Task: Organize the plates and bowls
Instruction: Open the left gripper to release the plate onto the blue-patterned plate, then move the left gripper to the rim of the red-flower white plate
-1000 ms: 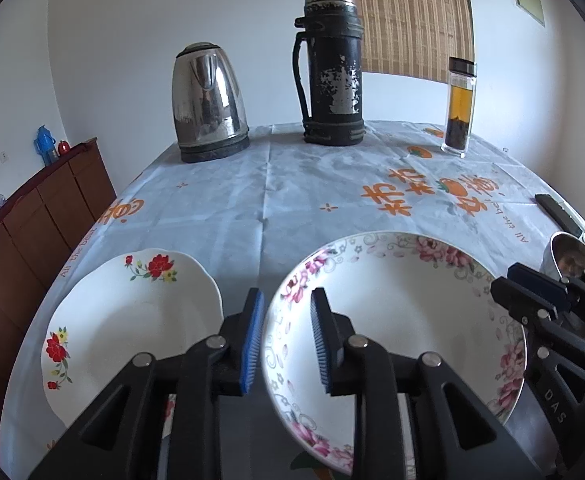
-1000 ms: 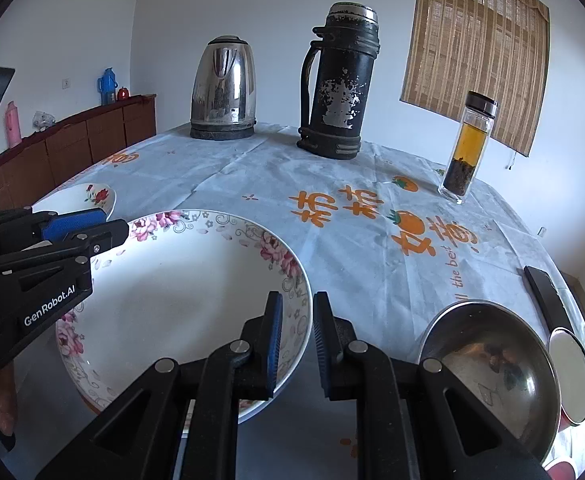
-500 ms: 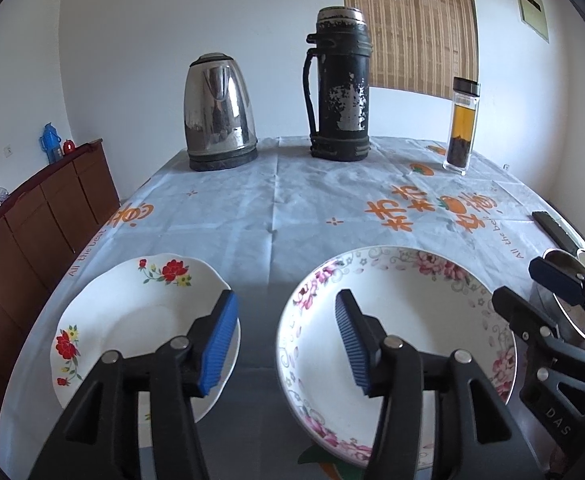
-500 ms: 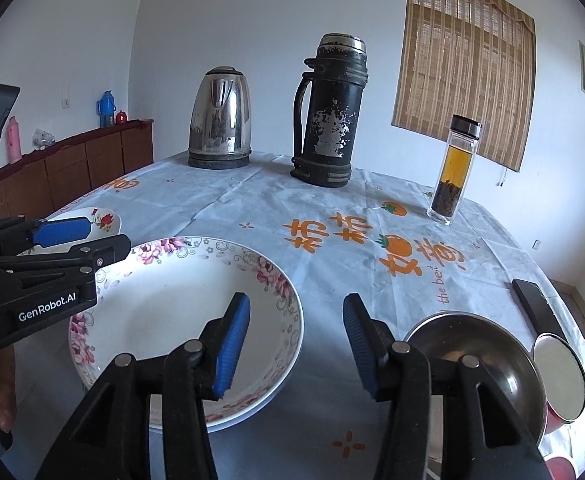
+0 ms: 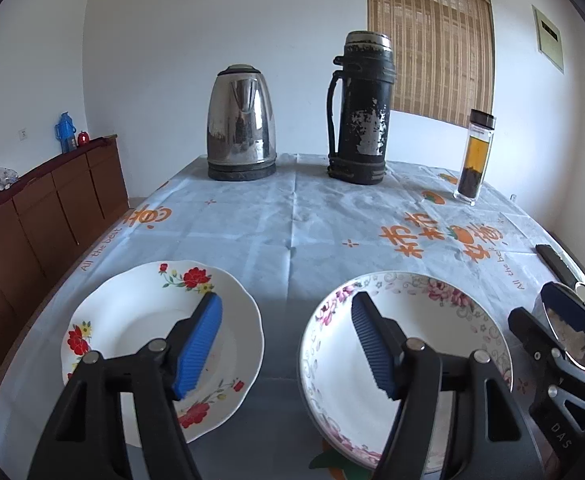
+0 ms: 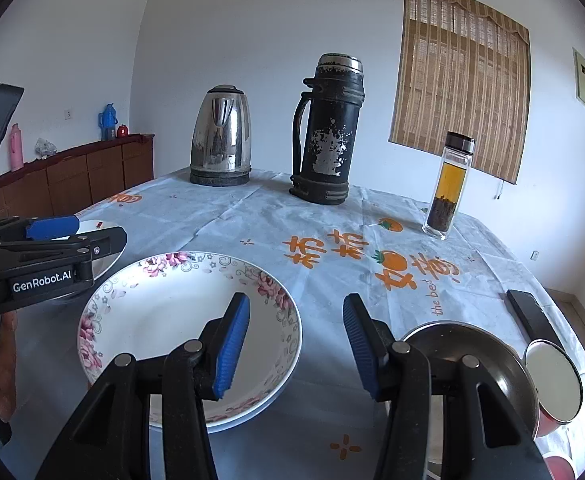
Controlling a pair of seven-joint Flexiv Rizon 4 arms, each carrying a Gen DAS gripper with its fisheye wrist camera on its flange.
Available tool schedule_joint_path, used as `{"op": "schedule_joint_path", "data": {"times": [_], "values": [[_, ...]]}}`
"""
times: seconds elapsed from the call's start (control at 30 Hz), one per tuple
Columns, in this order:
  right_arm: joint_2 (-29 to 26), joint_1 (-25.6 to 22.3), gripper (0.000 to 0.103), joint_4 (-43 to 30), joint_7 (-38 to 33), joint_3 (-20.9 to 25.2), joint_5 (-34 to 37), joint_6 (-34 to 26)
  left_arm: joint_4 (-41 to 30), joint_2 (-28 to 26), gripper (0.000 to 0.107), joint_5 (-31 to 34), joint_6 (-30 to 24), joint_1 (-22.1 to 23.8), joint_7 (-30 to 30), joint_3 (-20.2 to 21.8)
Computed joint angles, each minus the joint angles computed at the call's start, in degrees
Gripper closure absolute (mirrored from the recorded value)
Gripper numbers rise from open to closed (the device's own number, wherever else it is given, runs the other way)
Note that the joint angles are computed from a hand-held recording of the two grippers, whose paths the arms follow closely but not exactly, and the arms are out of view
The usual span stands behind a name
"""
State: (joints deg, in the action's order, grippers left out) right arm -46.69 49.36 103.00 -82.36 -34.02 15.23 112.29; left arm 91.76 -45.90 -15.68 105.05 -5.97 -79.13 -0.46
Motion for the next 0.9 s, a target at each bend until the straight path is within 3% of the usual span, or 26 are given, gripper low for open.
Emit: {"op": "schedule_joint_path", "data": {"times": [0.33, 0.67, 0.8, 0.9], "values": [[-0.26, -0.31, 0.052, -0.43, -1.9, 0.95, 3.92, 3.44, 0.12, -0.6, 0.037, -0.75, 2.22, -2.9, 0.83, 3.34], [-0.39, -0.61, 0.047, -1.25, -4.12, 1.9, 7.99, 5.18, 1.56, 0.46, 0.032, 1.56, 2.6, 1.57, 1.59, -2.56], [0.66, -3.72, 0.046, -1.57, -5.17, 5.88, 6.46, 6.31, 2.13, 0.9, 0.032, 3.09, 2.4, 3.7, 1.27, -5.12], [0.53, -3.34, 0.045, -1.87, -6.44, 5.76, 7.76, 6.35, 2.23, 1.01, 0.032, 3.87, 2.02, 4.82, 0.98, -6.36]]}}
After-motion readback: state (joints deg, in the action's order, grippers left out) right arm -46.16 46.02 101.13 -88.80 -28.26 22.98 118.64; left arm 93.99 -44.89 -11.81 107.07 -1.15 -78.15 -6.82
